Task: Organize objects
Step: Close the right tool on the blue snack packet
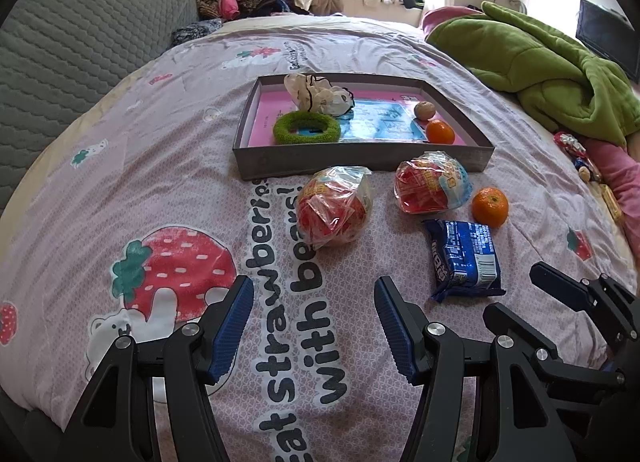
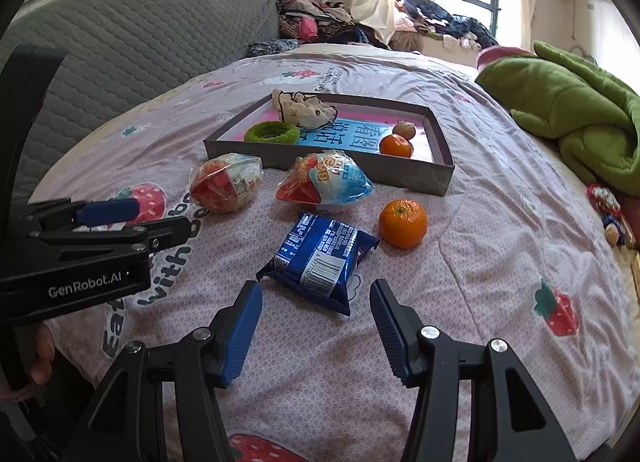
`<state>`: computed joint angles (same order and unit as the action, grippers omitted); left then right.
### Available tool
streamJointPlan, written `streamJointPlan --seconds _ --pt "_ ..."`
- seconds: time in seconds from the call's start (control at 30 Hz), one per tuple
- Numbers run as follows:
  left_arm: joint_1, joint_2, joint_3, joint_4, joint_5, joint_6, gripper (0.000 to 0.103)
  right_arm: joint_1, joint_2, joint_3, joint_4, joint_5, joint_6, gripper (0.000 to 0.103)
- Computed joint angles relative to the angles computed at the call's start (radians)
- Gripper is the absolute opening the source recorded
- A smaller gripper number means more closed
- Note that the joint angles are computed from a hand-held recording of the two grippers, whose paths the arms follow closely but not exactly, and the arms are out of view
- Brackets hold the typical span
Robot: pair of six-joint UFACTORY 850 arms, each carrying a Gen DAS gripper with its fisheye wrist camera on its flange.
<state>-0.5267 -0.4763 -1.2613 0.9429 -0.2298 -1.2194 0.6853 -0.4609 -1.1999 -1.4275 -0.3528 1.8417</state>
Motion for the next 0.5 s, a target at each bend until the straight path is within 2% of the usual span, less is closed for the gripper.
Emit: streamJointPlan --seconds 0.27,0.4,0.5 --pt "0.006 -0.009 -0.011 0.035 0.025 -0.033 0.064 -0.012 -0.029 -0.042 0.025 0.02 0.043 0.056" --pt "0.005 -0.033 -0.043 0.032 0.015 -0.022 0.064 -0.014 -0.052 -0.077 0.064 0.0 0.03 0.056" --pt "0.012 -0.055 -0.071 -0.032 0.024 0.045 0.064 -0.017 -0.069 -0.099 0.105 -0.024 0.01 0.056"
